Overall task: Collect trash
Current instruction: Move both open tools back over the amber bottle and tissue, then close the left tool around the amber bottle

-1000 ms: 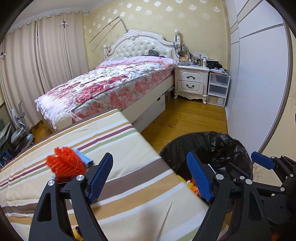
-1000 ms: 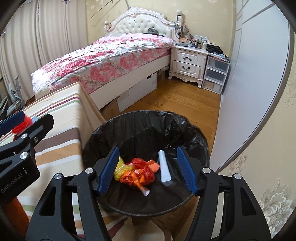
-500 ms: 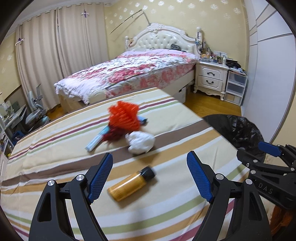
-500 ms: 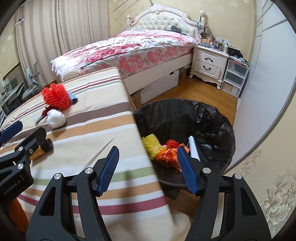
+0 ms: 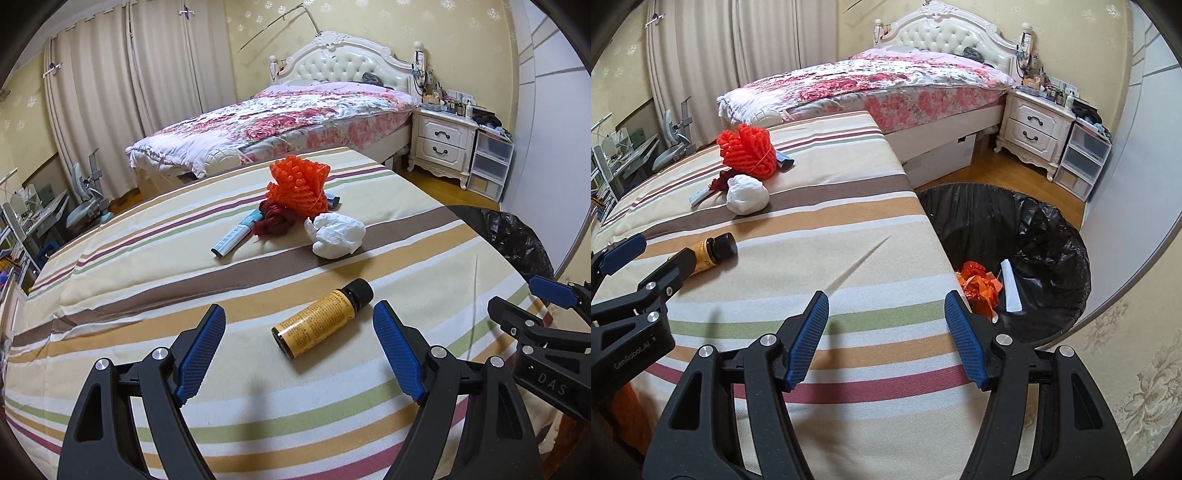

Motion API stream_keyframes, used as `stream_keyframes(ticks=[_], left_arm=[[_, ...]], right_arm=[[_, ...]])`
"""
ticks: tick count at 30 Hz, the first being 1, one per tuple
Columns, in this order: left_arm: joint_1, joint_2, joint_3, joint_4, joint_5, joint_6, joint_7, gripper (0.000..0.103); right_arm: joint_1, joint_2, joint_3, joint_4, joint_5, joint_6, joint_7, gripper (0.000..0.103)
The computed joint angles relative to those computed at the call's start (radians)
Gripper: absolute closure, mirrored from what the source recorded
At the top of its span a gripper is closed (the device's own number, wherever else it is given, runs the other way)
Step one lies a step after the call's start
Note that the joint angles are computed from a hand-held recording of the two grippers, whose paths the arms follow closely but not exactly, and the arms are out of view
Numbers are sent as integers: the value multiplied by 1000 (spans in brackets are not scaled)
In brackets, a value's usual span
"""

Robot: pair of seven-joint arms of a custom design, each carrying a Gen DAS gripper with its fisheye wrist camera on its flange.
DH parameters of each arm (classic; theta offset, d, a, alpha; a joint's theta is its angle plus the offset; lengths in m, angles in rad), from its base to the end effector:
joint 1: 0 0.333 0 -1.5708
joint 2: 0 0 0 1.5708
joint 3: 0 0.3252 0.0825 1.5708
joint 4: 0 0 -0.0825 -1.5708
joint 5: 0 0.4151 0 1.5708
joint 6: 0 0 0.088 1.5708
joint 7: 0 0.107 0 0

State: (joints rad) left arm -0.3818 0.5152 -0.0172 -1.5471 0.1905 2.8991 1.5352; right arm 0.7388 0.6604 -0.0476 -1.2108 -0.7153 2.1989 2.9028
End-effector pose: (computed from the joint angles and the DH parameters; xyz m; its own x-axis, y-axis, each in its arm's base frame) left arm 0.7106 -0.3090 0.4450 -0.4428 -0.8867 -0.1326 -0.5576 0.3882 -0.7338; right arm 0.6286 0.5046 0.4314 -0.2790 -0.9602 -0.0152 -0.7091 0.2166 -0.6710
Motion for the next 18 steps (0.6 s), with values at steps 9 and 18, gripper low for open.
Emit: stream_keyframes(ticks=[9,18], left_arm=[[46,85,-68,148,-56,-156,106,24],[70,98,-92,176,-114,-231,147,55]], right_arm=[[-9,-7,2,-17,9,16,10,39],[-13,-4,5,-14,13,25,7,39]])
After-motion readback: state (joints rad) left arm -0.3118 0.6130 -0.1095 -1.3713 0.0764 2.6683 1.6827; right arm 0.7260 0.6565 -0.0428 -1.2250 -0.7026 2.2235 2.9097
